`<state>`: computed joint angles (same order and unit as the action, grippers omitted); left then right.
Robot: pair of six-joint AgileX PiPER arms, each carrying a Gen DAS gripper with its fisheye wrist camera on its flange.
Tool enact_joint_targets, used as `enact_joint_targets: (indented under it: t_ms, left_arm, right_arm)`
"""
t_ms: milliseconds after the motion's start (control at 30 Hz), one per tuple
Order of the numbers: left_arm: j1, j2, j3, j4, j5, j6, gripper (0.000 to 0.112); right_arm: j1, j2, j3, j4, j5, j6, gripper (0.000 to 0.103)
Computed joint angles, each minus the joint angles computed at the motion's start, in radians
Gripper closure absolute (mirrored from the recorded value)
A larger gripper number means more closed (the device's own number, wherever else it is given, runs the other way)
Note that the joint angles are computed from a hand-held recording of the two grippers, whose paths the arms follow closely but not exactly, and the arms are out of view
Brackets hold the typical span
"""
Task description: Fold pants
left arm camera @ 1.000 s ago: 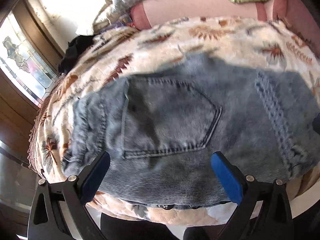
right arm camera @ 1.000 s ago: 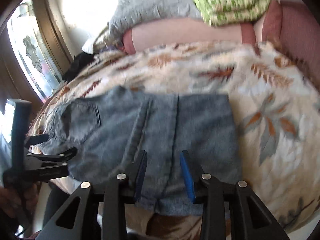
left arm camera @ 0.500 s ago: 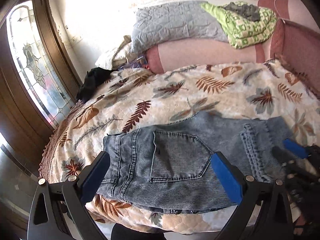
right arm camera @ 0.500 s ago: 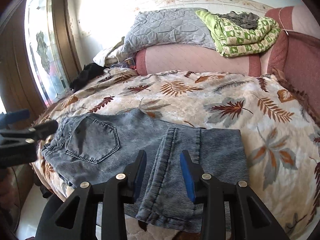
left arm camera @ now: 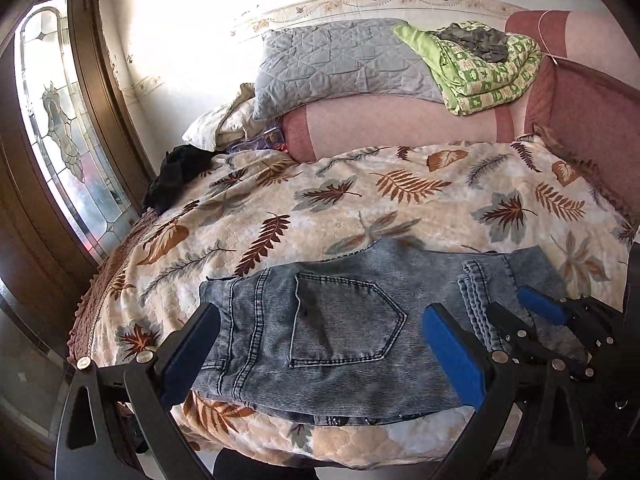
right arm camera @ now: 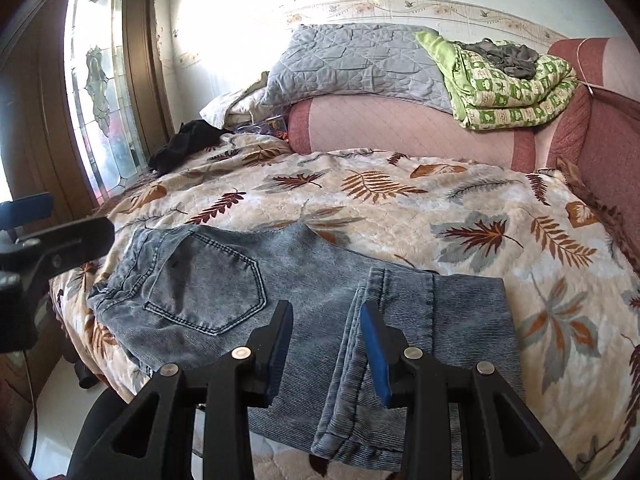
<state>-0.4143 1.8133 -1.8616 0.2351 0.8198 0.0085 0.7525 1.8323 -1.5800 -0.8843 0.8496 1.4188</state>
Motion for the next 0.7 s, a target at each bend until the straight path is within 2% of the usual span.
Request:
enact_joint_targets:
  t_ms: [700]
  left_arm:
    - [0.031, 0.061, -0.058, -0.015, 0.032, 0.001, 0.011]
  right_arm:
    - [-0.021, 0.032, -0.041, 0.03, -0.018, -0.021, 0.064]
